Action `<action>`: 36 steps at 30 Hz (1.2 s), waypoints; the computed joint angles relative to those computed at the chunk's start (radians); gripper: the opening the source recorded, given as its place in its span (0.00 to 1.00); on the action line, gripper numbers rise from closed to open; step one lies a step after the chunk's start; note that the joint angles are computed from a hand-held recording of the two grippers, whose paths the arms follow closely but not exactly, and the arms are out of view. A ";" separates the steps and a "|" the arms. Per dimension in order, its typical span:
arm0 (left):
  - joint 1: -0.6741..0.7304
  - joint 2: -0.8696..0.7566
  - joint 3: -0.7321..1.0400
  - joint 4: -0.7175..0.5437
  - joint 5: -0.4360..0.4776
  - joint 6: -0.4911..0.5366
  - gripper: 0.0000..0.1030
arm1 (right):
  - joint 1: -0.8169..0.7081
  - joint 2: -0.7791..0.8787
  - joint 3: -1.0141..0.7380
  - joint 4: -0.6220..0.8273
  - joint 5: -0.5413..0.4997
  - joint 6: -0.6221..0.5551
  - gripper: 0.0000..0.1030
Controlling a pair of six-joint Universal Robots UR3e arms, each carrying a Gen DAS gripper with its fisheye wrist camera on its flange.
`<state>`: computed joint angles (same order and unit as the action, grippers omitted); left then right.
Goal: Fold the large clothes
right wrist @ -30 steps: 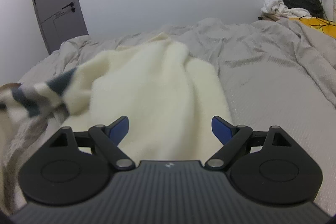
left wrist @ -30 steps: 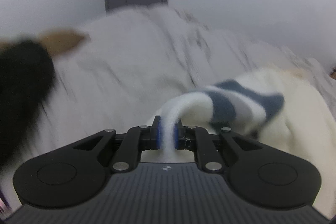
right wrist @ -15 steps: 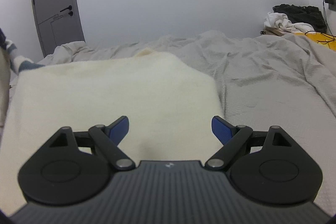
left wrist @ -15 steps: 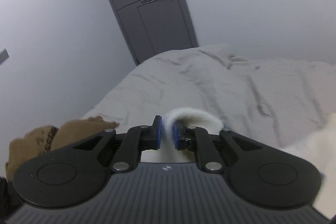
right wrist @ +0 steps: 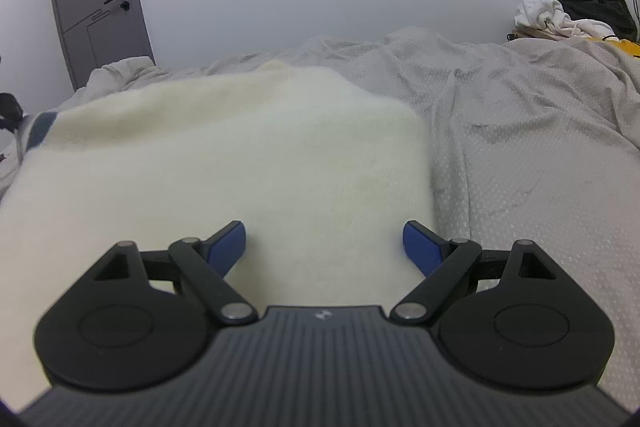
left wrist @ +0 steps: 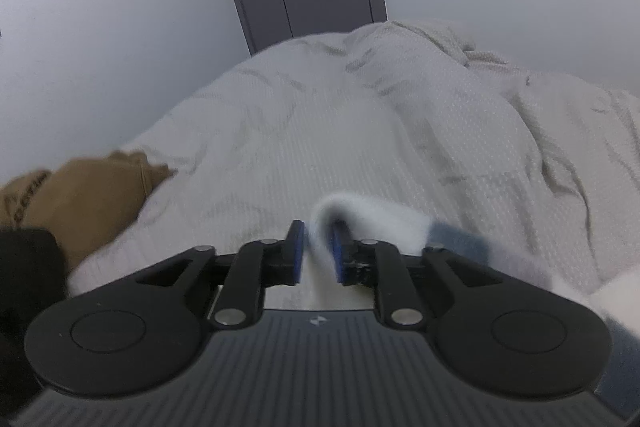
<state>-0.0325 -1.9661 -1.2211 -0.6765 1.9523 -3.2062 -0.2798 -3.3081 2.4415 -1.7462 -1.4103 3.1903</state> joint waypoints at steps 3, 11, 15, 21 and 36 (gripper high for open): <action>0.034 0.111 -0.100 -0.046 -0.096 -0.052 0.50 | -0.020 -0.017 -0.015 0.028 0.017 -0.004 0.85; 0.100 0.564 -0.614 -0.008 -0.282 0.036 0.63 | 0.013 -0.021 -0.070 0.077 0.000 0.016 0.85; 0.086 0.655 -0.774 0.006 -0.264 0.095 0.63 | 0.083 -0.008 -0.079 0.058 -0.041 0.061 0.85; 0.000 0.640 -0.879 0.083 -0.170 0.218 0.48 | 0.045 -0.023 -0.115 0.113 -0.034 0.036 0.85; 0.290 0.603 -0.777 0.362 0.102 0.631 0.10 | -0.067 -0.068 -0.135 0.216 0.047 -0.077 0.85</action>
